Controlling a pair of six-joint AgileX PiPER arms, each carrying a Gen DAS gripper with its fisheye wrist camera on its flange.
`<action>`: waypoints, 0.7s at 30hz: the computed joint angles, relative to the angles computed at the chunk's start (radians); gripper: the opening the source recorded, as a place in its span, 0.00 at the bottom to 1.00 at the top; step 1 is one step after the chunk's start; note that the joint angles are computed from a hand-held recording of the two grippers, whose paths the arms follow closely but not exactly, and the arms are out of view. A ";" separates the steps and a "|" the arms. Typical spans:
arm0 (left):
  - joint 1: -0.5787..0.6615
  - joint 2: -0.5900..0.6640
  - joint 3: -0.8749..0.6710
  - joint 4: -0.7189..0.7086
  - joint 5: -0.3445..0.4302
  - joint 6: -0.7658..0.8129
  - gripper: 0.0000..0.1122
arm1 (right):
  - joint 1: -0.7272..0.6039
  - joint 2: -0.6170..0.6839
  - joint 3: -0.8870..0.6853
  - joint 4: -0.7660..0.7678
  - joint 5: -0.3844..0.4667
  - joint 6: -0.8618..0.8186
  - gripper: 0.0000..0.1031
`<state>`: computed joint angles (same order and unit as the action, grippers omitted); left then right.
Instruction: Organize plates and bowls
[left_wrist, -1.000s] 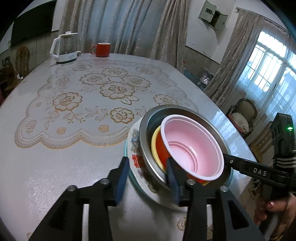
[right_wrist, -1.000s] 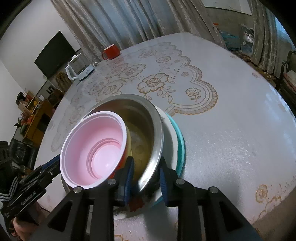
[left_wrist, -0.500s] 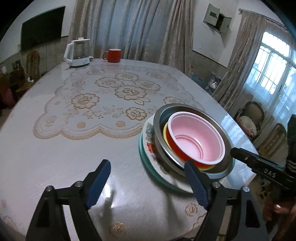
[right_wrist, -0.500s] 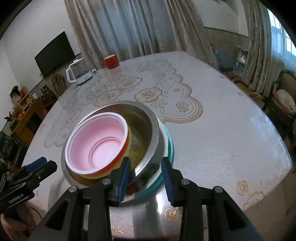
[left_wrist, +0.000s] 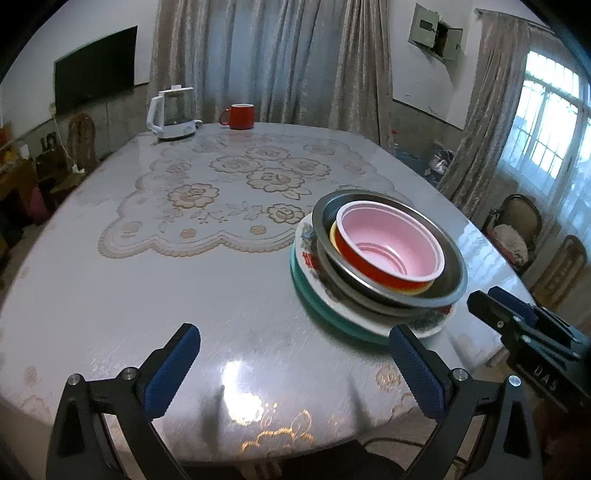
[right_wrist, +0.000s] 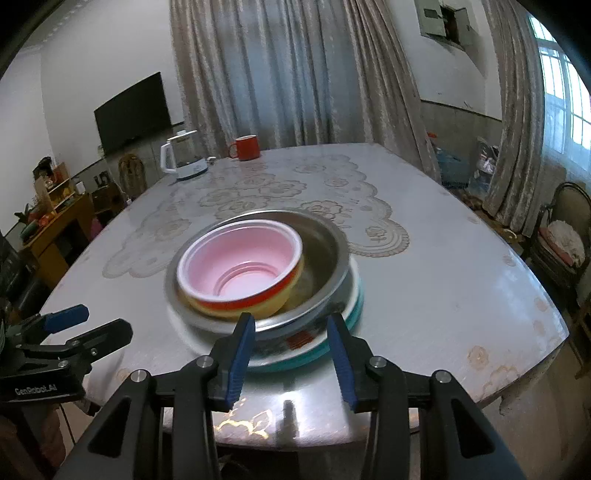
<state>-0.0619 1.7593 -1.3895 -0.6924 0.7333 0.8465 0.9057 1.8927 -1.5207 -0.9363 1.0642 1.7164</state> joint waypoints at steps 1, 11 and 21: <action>0.005 -0.008 0.011 -0.008 0.001 0.011 0.91 | 0.007 0.006 -0.002 -0.006 0.001 0.005 0.39; 0.024 -0.101 0.135 -0.065 -0.117 0.087 0.92 | 0.072 0.057 -0.046 -0.041 0.085 0.071 0.39; -0.023 -0.125 0.177 0.063 -0.237 -0.018 0.92 | 0.083 0.085 -0.068 -0.008 0.041 0.042 0.40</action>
